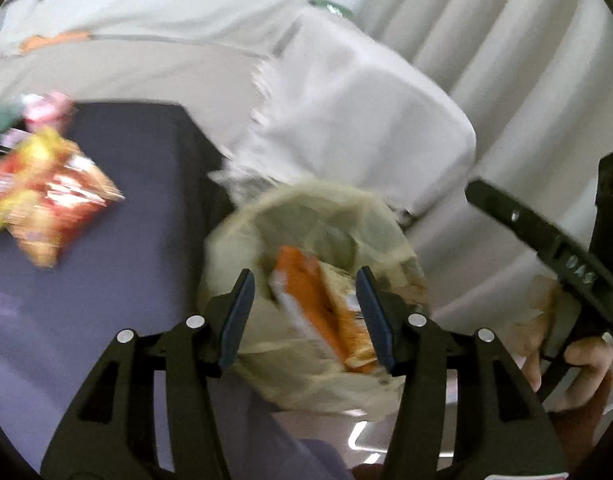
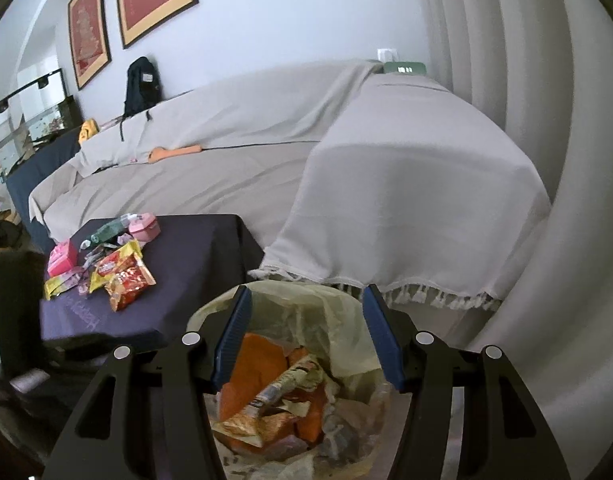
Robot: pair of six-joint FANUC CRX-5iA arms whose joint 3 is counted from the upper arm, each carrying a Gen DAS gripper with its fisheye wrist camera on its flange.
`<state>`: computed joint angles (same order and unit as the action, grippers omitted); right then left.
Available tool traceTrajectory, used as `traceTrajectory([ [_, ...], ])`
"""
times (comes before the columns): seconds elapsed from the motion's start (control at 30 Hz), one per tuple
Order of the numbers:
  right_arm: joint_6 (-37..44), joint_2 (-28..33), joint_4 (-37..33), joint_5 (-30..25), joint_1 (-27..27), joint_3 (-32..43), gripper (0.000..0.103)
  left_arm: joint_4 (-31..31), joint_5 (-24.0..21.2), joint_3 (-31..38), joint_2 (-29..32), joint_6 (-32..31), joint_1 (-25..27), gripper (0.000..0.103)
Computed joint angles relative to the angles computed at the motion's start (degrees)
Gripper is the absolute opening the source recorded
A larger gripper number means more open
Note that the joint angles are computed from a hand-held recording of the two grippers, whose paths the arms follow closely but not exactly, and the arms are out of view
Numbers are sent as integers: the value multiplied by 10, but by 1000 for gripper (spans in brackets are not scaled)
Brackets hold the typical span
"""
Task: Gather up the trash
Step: 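Open the right tool to drop the orange bag while the left tool lowers the stick into the bag, then move both tools back to the table and grasp the green-white milk carton with the left tool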
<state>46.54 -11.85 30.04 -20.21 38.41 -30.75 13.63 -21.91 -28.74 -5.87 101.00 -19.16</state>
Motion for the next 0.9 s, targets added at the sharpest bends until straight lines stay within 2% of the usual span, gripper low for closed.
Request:
traceTrajectory([
  [0.13,3,4,2,-2,19,6,55,-197,-55,12,-79,164,14,52],
  [0.33,18,22,-8,-4,60,25,55,-324,-143,-1,-171,255,39,56],
  [0.4,24,33,-13,-6,76,33,55,-345,-164,-15,-204,265,52,58],
  [0.5,32,49,-28,-8,100,47,55,-310,-164,-56,-257,224,103,60],
  [0.6,42,67,-59,-8,127,60,55,-235,-150,-107,-306,144,174,60],
  [0.7,47,84,-79,-9,151,70,55,-129,-132,-165,-350,32,251,60],
  [0.77,38,99,-75,-11,169,73,55,-31,-113,-206,-365,-75,295,60],
  [0.9,58,140,-94,-33,185,108,55,63,-100,-241,-368,-187,342,60],
])
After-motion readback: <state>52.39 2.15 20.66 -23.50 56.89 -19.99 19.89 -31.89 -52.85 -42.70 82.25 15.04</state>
